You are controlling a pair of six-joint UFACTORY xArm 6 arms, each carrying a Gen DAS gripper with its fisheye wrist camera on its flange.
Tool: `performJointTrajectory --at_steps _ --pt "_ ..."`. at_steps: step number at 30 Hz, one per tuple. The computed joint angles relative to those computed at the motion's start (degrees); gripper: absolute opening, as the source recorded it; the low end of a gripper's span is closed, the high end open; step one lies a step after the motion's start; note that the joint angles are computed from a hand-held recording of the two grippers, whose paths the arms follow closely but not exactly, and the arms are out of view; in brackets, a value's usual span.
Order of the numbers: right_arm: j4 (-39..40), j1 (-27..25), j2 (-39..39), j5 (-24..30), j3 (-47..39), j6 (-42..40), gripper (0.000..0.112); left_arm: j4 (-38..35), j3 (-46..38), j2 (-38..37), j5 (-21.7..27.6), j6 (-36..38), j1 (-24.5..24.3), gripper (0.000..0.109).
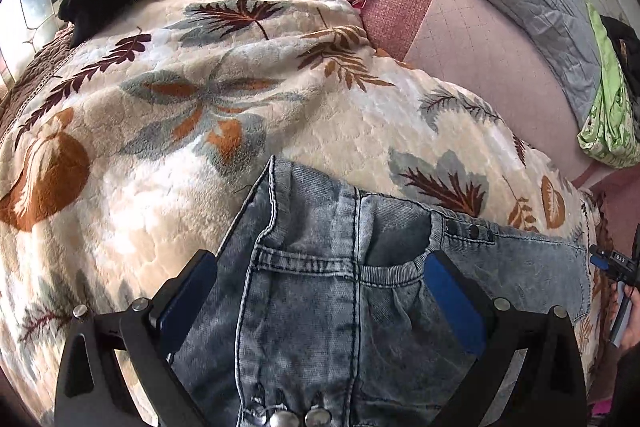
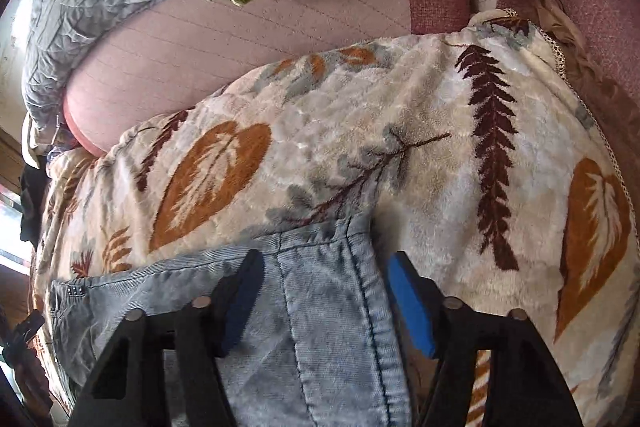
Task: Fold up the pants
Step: 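Grasp the jeans waistband with the left tool while the right tool grasps a leg hem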
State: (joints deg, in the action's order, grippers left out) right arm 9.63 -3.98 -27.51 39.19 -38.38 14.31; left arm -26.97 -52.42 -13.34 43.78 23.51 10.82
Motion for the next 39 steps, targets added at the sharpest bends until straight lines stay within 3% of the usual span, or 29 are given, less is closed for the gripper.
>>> performJointTrajectory --at_steps 1,5,12,14,16,18,19,22,25,31,36,39 --pt "0.1 0.0 1.4 -0.1 -0.6 -1.0 0.048 -0.9 -0.5 0.9 -0.4 0.4 0.0 0.102" --pt "-3.9 0.8 4.7 -0.4 -1.2 -0.1 0.047 -2.4 -2.9 4.1 0.3 -0.2 0.0 0.092" --pt "-2.7 0.4 4.1 -2.8 0.4 -1.2 0.049 -3.6 -6.1 8.1 -0.3 -1.2 0.5 0.089" --pt "-1.8 0.3 4.0 -3.2 0.7 -1.9 0.049 -4.9 -7.6 9.6 0.2 -1.3 1.0 0.076" --pt "-1.6 0.5 4.5 -3.4 0.4 -2.7 0.048 -3.9 -8.6 11.0 0.9 -2.6 1.2 0.071" --pt "-0.9 0.3 4.7 -3.7 0.4 -3.5 0.046 -0.3 -8.5 11.7 -0.3 -3.9 0.4 0.058" --pt "-1.6 0.3 4.8 -3.8 0.4 -3.2 0.042 2.1 -8.1 11.6 -1.7 -5.1 0.0 0.046" --pt "-4.7 0.8 4.2 -3.4 0.3 -1.1 0.022 5.3 -7.5 11.7 -4.1 -7.0 -0.6 0.025" --pt "-7.5 1.5 2.9 -2.4 0.2 1.0 0.018 9.9 -7.0 11.7 -5.8 -9.2 -1.6 0.022" --pt "-11.2 2.9 -7.8 0.5 2.3 5.8 0.015 13.1 -5.6 9.7 -8.6 -11.0 -2.4 0.018" --pt "-13.6 5.8 -23.4 6.3 3.8 10.1 0.015 6.5 -0.7 2.7 -12.4 -1.7 -1.6 0.018" --pt "-19.8 11.2 -32.9 10.0 4.2 16.9 0.015 1.0 2.3 -2.4 -13.6 4.2 -0.6 0.018"
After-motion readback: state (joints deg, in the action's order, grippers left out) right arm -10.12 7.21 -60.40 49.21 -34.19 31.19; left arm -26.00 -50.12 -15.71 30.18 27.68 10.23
